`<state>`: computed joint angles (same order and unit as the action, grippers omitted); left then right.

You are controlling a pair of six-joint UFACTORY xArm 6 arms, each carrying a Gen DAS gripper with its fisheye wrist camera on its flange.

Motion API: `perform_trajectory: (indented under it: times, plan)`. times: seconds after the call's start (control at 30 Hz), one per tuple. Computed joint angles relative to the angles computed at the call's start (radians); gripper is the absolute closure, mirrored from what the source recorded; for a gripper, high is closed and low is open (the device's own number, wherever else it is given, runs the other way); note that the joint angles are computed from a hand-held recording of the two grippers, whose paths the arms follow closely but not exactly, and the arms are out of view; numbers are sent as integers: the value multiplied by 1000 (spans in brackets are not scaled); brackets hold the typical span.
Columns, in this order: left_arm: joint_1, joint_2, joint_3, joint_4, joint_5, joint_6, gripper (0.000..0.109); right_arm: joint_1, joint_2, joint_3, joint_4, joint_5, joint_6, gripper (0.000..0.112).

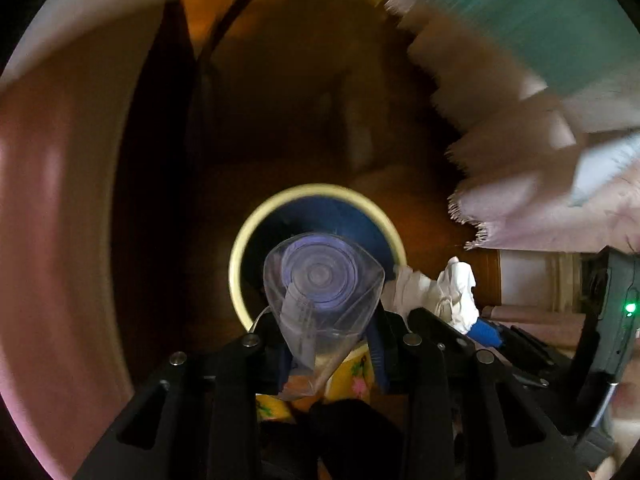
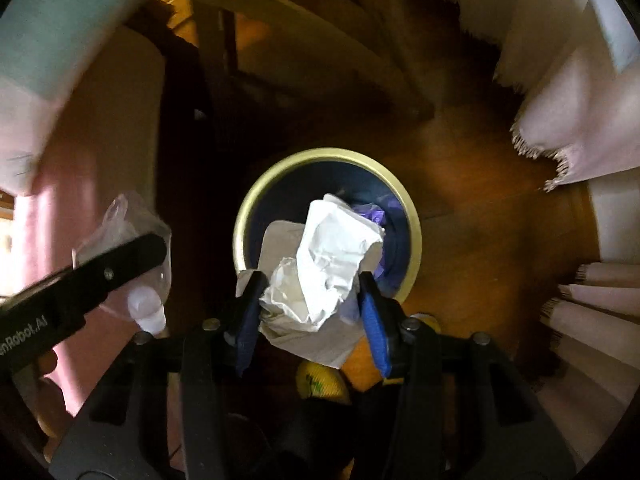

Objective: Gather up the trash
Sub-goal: 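Carry bottle and tissue over the bin and open both tools to drop them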

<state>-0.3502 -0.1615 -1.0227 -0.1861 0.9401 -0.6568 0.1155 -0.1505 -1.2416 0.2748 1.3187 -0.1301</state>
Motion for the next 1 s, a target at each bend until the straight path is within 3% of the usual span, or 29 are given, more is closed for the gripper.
perform_trajectory:
  times: [0.03,0.1,0.17,0.27,0.43,0.6,0.73,0.87,1.0]
  plan:
    - [0,11,28,-11,-32,-8,73,-4,4,27,4,-24,-6,67]
    - [15,36,60,-27,-76,11,54,-9,31,67,18,-62,-3,63]
    - [15,52,92,-37,-122,20,42,-13,40,96,16,-83,3,59]
    - [20,78,118,-52,-170,38,40,-19,42,135,14,-119,-7,57]
    - [25,87,109,0,-157,-11,40,-21,10,161,2,-131,-45,55]
    - [35,15,63,61,-64,-64,40,-24,20,63,-6,-65,-37,54]
    - [38,-55,-30,115,57,-100,40,-26,9,-68,5,56,-3,54]
    - [44,-85,-179,145,197,-97,40,-3,7,-223,1,162,31,54]
    - [46,-84,-399,199,366,-82,40,7,50,-486,23,308,77,54]
